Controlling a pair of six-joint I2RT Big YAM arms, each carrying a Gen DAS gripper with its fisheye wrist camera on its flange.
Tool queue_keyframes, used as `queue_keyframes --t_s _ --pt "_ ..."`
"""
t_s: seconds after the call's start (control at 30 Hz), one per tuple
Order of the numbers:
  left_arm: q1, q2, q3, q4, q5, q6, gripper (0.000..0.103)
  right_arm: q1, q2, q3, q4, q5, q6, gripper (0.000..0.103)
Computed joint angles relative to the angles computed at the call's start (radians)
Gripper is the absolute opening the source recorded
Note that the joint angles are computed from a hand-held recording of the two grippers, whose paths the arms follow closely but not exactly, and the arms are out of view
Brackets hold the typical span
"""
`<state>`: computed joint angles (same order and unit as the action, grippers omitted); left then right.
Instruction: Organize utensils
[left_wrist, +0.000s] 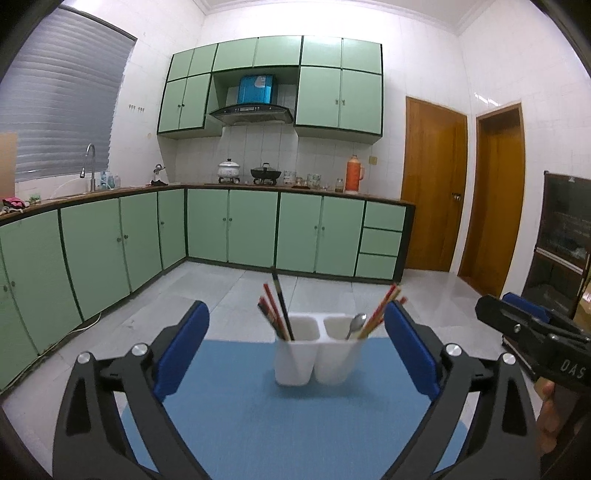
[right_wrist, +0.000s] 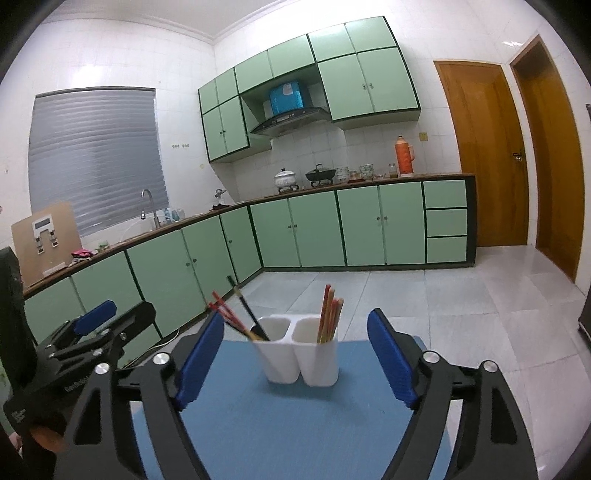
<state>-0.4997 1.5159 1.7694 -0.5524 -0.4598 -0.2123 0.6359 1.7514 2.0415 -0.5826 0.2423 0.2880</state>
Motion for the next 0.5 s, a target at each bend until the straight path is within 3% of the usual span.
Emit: queue_keyframes --t_s 0.33,0.5 --pt "-0.042 -0.079 -0.072 -0.022 -0.051 0.003 0.097 0.027 -0.084 -0.11 0.008 0.021 0.02 0.097" --pt "-0.065 -0.106 -0.087 -0.028 -0.062 0.014 0.097 0.036 -0.11 -0.137 0.01 0.029 0.022 0.097"
